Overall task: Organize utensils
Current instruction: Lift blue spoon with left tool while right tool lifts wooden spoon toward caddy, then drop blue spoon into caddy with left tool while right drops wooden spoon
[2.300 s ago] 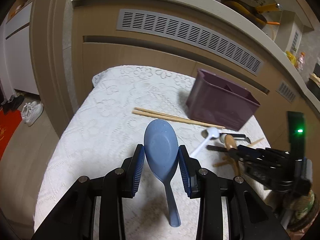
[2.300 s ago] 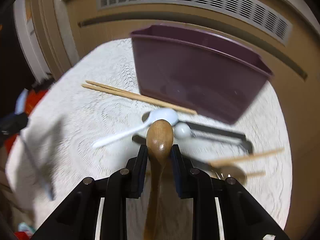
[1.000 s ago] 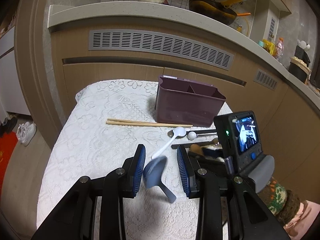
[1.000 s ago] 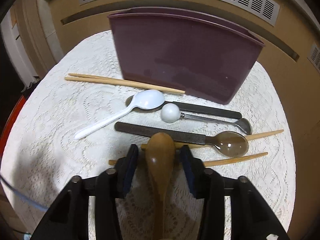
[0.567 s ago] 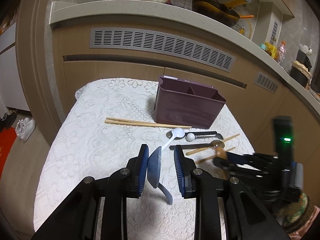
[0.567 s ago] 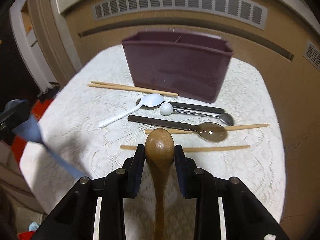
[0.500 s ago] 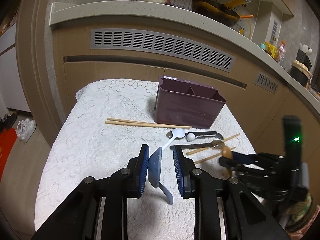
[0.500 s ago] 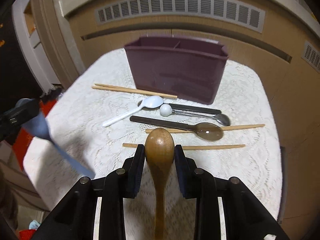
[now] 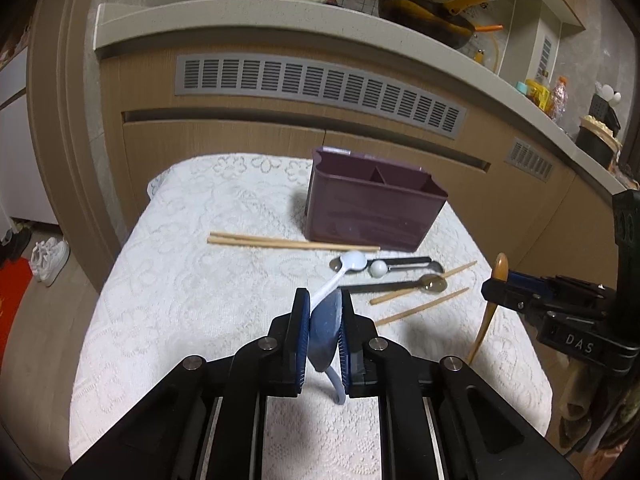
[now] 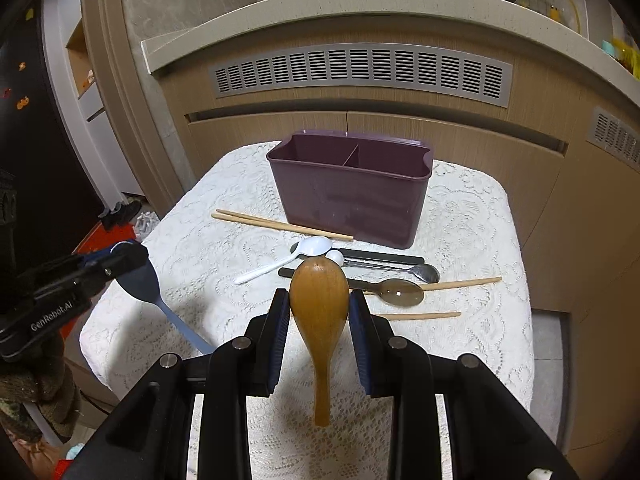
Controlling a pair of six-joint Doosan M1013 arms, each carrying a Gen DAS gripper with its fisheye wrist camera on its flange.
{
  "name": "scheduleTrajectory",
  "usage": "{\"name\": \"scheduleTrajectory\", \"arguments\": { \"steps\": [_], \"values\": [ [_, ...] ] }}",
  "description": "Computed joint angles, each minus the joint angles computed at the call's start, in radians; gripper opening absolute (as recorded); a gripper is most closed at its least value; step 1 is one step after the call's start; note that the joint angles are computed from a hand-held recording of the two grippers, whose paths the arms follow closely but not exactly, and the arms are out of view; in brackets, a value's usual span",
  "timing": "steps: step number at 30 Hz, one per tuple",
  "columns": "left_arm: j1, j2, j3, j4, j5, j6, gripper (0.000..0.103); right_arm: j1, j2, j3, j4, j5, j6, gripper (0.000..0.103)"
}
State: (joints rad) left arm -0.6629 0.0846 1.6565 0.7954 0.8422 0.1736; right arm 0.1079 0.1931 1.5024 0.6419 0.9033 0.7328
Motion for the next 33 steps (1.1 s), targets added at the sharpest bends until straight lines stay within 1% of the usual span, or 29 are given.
{"name": "scheduleTrajectory", "arguments": {
  "steps": [5,8,12,15,18,19,24,27,28,30,33],
  "values": [
    [0.004,0.003,0.004,-0.025,0.006,0.004,0.013,0.000,0.005,0.005,-0.011,0.008,0.010,0.028],
    [-0.003,0.002,0.007,-0.002,0.015,-0.012,0.012,-0.002,0.003,0.006,0.000,0.011,0.005,0.028],
    [-0.009,-0.008,0.002,0.029,0.005,-0.017,0.011,-0.003,-0.013,0.010,0.015,-0.006,-0.023,0.028],
    [-0.015,-0.009,-0.022,0.065,0.010,0.005,0.011,-0.012,-0.023,0.007,0.058,-0.005,-0.050,0.028],
    [-0.012,-0.002,-0.063,0.088,0.016,0.060,0.011,-0.021,-0.031,-0.012,0.106,-0.008,-0.078,0.028],
    [-0.011,0.001,-0.089,0.113,0.023,0.087,0.011,-0.024,-0.034,-0.024,0.123,-0.015,-0.089,0.028],
    [0.009,0.021,-0.214,0.192,0.025,0.216,0.011,-0.021,-0.034,-0.126,0.210,-0.092,-0.153,0.028],
    [0.028,0.060,-0.297,0.255,0.044,0.271,0.011,-0.007,-0.009,-0.200,0.224,-0.143,-0.149,0.028],
    [0.040,0.076,-0.324,0.259,0.040,0.292,0.011,-0.003,0.002,-0.219,0.227,-0.155,-0.145,0.028],
    [0.064,0.109,-0.365,0.259,0.035,0.315,0.011,0.008,0.025,-0.248,0.240,-0.205,-0.148,0.028],
    [0.099,0.160,-0.414,0.206,0.029,0.361,0.011,0.029,0.071,-0.280,0.216,-0.266,-0.111,0.028]
  ]
}}
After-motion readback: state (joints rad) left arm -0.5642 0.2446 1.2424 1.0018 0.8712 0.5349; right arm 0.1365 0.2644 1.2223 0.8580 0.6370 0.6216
